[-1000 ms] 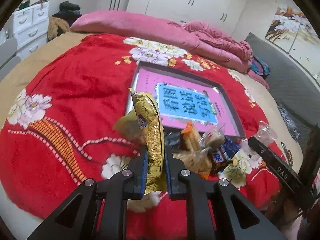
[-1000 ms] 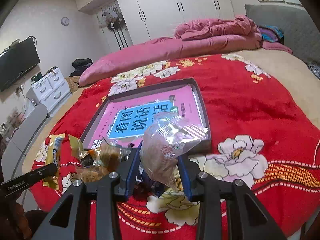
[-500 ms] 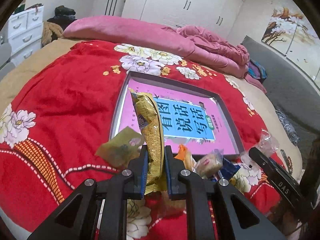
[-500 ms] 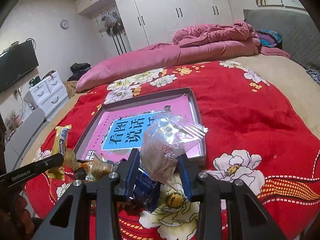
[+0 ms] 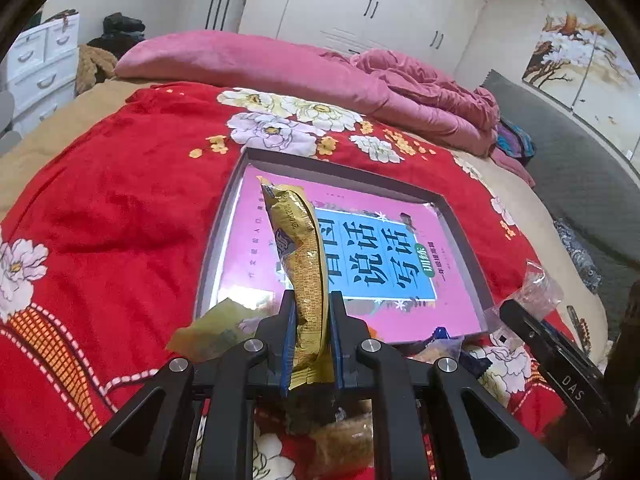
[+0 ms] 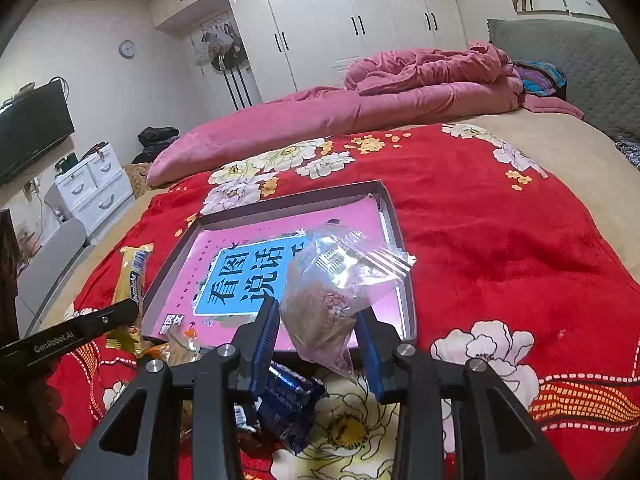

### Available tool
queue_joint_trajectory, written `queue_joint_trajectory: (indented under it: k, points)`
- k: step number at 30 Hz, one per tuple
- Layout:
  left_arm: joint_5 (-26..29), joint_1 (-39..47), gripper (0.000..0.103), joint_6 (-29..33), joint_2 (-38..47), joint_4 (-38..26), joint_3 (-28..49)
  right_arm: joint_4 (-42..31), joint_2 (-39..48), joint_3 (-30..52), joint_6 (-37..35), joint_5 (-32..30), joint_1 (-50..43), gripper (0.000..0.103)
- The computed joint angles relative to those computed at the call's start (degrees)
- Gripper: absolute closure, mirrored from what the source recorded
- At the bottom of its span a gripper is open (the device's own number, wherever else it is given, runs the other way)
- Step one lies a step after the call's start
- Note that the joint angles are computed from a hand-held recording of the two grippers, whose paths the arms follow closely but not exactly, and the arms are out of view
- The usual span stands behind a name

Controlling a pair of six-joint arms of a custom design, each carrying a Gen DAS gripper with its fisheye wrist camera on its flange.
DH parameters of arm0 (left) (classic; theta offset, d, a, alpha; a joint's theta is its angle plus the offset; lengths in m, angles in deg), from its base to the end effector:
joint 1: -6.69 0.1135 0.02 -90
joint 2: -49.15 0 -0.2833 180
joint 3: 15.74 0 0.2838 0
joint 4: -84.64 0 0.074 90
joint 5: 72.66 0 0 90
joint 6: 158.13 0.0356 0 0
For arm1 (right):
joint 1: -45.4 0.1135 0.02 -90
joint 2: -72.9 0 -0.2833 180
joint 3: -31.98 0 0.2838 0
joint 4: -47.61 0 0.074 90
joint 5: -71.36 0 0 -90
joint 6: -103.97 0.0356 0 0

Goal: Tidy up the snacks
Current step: 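Lift and carry both held snacks over the grey tray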

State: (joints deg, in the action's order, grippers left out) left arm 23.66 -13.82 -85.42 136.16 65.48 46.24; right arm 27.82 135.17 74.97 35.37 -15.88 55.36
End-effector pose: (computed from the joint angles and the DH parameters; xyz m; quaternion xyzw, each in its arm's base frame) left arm 0.3178 -0.1231 0.2001 0.0473 0.9188 -0.1739 0.3512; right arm 0.2378 0.0400 0.2015 0.1003 0.8971 0.0952 0.4197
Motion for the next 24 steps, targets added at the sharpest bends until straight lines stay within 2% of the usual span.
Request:
queue_joint_trajectory:
  k: [14, 24]
  points:
    - [-0.24, -0.76, 0.088, 2.46, 6.19, 3.09, 3.53, 3.91, 6.55, 2.11, -1.94, -1.62, -2.51, 0.064]
    - [-1.08, -0.83, 0.088, 3.32, 9.90, 2.70, 6.15, 6.09, 10.39, 3.00, -1.78, -3.96, -4.64, 0.064]
